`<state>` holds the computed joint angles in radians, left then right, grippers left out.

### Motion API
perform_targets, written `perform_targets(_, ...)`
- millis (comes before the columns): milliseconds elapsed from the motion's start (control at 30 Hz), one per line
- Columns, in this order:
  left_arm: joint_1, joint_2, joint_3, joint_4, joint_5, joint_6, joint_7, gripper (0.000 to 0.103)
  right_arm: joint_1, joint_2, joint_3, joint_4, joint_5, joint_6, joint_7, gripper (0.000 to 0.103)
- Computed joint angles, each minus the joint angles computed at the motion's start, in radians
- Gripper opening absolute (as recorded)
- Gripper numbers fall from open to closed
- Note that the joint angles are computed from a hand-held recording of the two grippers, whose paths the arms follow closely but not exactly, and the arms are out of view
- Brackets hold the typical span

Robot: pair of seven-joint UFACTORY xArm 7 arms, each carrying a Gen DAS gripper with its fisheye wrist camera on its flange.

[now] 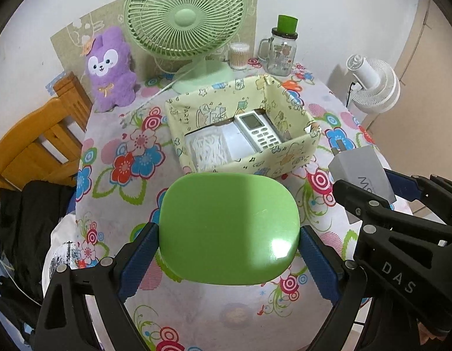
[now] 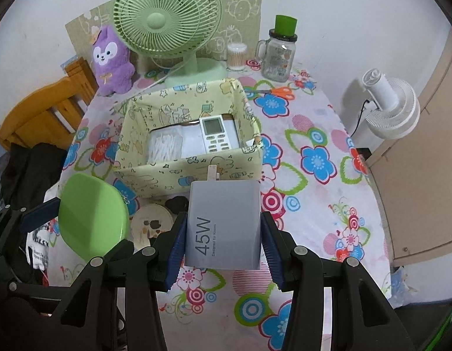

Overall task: Organize rigid objects
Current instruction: 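Lift the large white charger with the right tool while the left tool lifts the green case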

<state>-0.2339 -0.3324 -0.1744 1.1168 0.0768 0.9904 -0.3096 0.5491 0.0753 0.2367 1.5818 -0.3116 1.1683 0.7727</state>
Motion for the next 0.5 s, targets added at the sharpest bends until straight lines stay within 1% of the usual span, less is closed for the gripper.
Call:
perform_targets(267, 0.006, 0.046, -0.012, 0.058, 0.038, 0.006, -0.037, 0.095, -0.012, 0.019, -0.013, 0.030, 0.006, -0.015, -0.043, 0.051)
perform_targets(500, 0.003, 0.120, -0.014, 0.139, 0.082, 0.023, -0.085, 0.095, -0.031, 0.069, -0.033, 0.089, 0.030, -0.039, -0.139, 0.051)
